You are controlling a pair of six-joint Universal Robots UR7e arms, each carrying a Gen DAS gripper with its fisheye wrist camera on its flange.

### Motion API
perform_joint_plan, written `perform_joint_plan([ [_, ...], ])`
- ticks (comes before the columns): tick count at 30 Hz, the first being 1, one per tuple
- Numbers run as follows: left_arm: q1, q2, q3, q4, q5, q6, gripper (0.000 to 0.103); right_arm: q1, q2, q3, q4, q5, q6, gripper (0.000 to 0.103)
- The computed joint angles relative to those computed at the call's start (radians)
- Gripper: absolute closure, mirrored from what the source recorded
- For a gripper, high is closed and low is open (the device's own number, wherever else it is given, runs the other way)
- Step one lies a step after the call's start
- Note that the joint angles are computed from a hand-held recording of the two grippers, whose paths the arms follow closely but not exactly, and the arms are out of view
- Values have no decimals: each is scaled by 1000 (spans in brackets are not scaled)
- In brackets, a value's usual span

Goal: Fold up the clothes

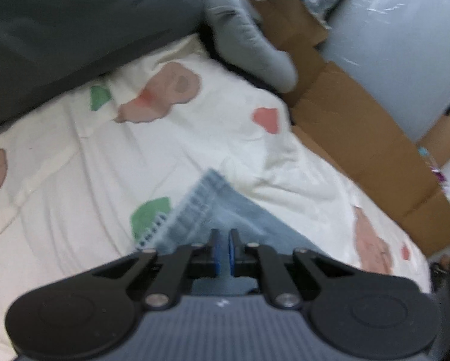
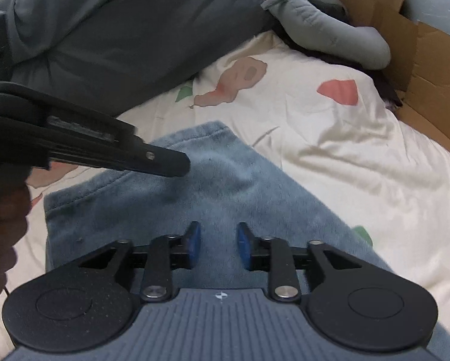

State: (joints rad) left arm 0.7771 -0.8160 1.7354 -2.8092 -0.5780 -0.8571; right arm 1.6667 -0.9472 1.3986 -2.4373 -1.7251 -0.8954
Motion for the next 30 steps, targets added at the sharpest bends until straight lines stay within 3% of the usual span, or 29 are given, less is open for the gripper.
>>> perform_joint_plan([
  [7,11,-8,23,0,14,-14,100,0,46,-100,116,-31,-94,58],
  [11,13,-14,30,0,9,-22,100,-1,65,-173,231,-62,-169,49],
  [19,-19,-22,11,136,43,-111,100,-18,76,-277,397,-135,-351,46],
  [24,-53,-35,6,263,44,-154,100,-46,49,-307,498,-155,-399,47],
  [30,-85,-28,-7,365,23,-193,100,-87,-24,-276,511,-163,-416,47],
])
